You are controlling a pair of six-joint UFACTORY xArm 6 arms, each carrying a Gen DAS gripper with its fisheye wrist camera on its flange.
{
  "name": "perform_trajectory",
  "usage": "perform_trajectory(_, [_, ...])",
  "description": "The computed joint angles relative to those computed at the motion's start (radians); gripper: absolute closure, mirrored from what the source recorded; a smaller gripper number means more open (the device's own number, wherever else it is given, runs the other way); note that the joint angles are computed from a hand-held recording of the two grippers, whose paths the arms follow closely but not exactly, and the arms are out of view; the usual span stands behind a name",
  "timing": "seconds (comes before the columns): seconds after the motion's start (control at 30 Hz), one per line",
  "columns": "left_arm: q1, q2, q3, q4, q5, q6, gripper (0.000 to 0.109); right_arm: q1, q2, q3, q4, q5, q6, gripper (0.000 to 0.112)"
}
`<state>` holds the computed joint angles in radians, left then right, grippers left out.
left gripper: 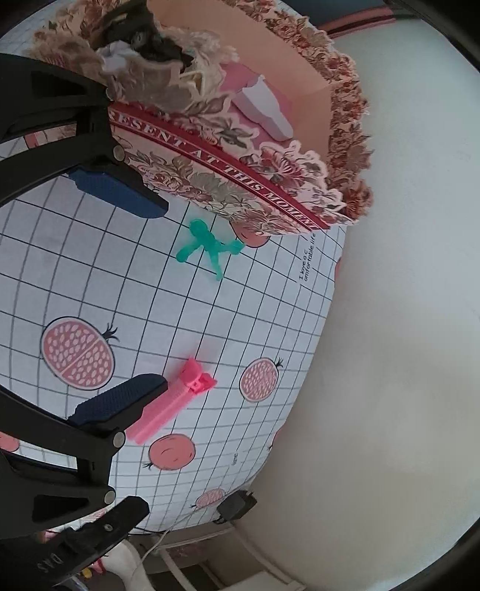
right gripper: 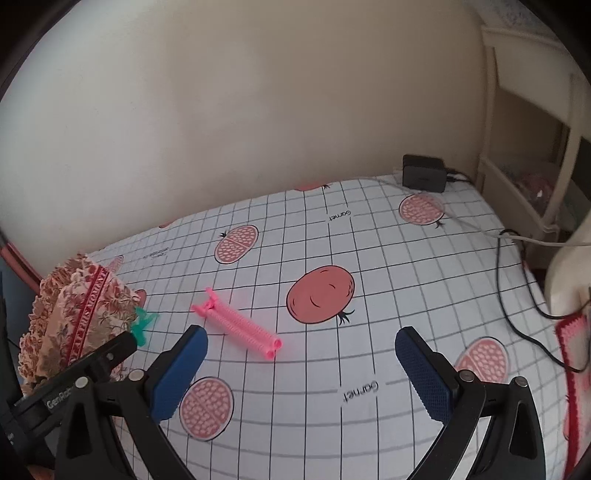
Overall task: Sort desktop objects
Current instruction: 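Withdraw both tools from the box toward the pink hair roller and green toy, then close the right tool around the pink hair roller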
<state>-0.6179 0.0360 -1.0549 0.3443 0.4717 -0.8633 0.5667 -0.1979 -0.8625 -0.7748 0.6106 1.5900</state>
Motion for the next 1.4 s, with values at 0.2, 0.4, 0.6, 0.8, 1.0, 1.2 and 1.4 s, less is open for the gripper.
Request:
perform_trajectory(0.2, [0.010, 0.051, -0.014, 0.006, -0.014, -0.026, 0.022, -0.029, 0.079, -0.022, 0.034, -0.077, -0.139, 0.009])
perform_trajectory(0.4, [0.011, 0.074, -0.021, 0.046, -0.045, -0.056, 0.022, -0.039, 0.163, -0.067, 0.030, -0.122, -0.247, 0.010])
perform_trajectory(0.6, [0.015, 0.095, -0.024, -0.046, -0.060, 0.009, 0.022, -0.052, 0.217, -0.090, 0.029, -0.181, -0.334, 0.019])
perform_trajectory(0.8, [0.018, 0.105, -0.026, -0.089, -0.070, 0.049, 0.022, -0.051, 0.262, -0.130, 0.049, -0.208, -0.451, 0.033])
perform_trajectory(1.0, [0.020, 0.121, -0.032, -0.128, -0.071, 0.079, 0.022, -0.047, 0.299, -0.150, 0.094, -0.234, -0.522, 0.053])
perform_trajectory(1.2, [0.020, 0.130, -0.037, -0.132, -0.076, 0.088, 0.022, -0.042, 0.311, -0.156, 0.085, -0.250, -0.507, 0.069])
perform_trajectory(1.4, [0.019, 0.133, -0.043, -0.092, -0.057, 0.065, 0.022, -0.039, 0.280, -0.125, 0.046, -0.236, -0.387, 0.082])
